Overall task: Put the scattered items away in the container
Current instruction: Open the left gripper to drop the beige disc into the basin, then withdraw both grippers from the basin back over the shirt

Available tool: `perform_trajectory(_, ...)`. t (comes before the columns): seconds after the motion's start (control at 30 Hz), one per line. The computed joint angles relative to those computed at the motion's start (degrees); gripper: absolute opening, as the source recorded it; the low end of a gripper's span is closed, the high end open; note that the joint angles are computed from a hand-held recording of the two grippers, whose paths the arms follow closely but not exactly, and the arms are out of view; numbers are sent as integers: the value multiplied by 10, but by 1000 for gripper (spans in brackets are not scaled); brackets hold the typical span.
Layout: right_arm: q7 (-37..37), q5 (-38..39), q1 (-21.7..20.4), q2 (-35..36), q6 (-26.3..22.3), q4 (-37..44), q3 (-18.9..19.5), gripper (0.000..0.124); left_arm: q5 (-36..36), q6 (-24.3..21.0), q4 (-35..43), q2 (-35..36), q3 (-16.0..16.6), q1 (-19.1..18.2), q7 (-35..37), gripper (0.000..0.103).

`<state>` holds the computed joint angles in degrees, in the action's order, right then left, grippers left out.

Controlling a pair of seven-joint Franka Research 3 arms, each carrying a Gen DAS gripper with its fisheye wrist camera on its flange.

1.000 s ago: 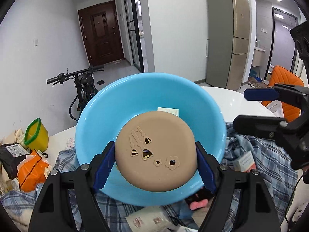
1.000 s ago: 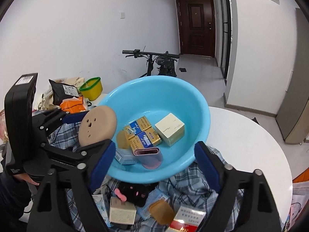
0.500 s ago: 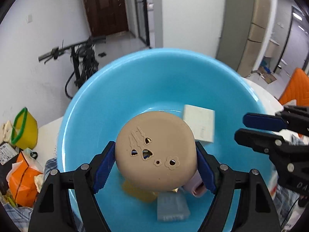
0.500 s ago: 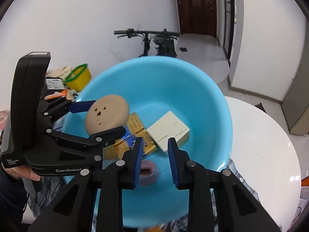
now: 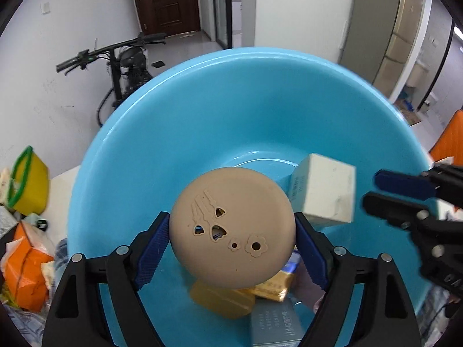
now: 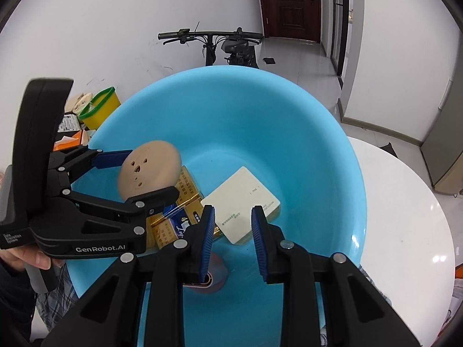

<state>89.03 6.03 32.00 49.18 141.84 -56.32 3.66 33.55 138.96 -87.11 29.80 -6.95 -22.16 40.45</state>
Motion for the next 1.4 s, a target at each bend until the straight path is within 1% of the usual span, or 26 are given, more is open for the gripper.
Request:
perform_trajectory(0.07,2,2,-1,-7,8,-12,0,25,40,-24,5,1,17,-19,-13,85)
perform_trajectory(0.13,1,7,-4,-17,17,-26,3,29,45,-16,-5,-4,13,-15,-14,85)
perform_trajectory(0.17,-2,9,-5,-22,22,-34,5,39,40,-4,-13,-9,9,-9,-16,85)
perform_trajectory(0.2,-4,10,-6,-23,25,-35,6,57,34,10,-21,-14,6,-4,-19,86)
perform_trajectory(0.23,-3,9,-4,-31,38,-49,4,63,27,29,-33,-20,2,2,-24,86)
perform_trajectory(0.27,1,7,-1,-39,54,-64,1,67,21,48,-46,-27,-1,8,-29,86)
perform_trajectory(0.33,-1,5,0,-53,68,-85,2,67,24,76,-65,-40,1,10,-40,86)
perform_trajectory(0.4,-8,6,-2,-59,68,-90,6,71,43,86,-76,-51,9,4,-57,86)
perform_trajectory(0.5,-6,3,1,-78,84,-116,3,74,64,79,-79,-61,11,-2,-72,86)
perform_trajectory(0.63,-3,2,3,-91,94,-132,3,74,54,81,-84,-73,1,8,-69,86)
perform_trajectory(0.73,5,-3,7,-89,90,-125,0,75,64,80,-97,-87,0,3,-86,86)
perform_trajectory(0.97,14,-7,6,-113,107,-156,-1,80,73,74,-117,-109,-9,7,-98,86)
perform_trajectory(1.03,18,-9,7,-125,117,-174,-2,83,79,73,-127,-119,-10,6,-107,86)
perform_trajectory(1.07,20,-9,7,-130,123,-181,-2,87,86,75,-134,-125,-10,4,-117,86)
perform_trajectory(1.1,22,-10,8,-136,132,-193,-2,94,96,77,-141,-132,-9,2,-129,86)
perform_trajectory(1.17,39,-19,17,-155,161,-226,-13,103,126,81,-160,-151,-8,-4,-165,86)
perform_trajectory(1.23,60,-29,25,-175,185,-259,-23,103,159,88,-181,-171,-11,-7,-201,86)
perform_trajectory(1.3,62,-28,19,-197,201,-292,-16,103,184,90,-200,-190,-19,-7,-227,86)
perform_trajectory(1.4,63,-25,15,-232,227,-343,-8,103,201,84,-221,-214,-35,-5,-252,86)
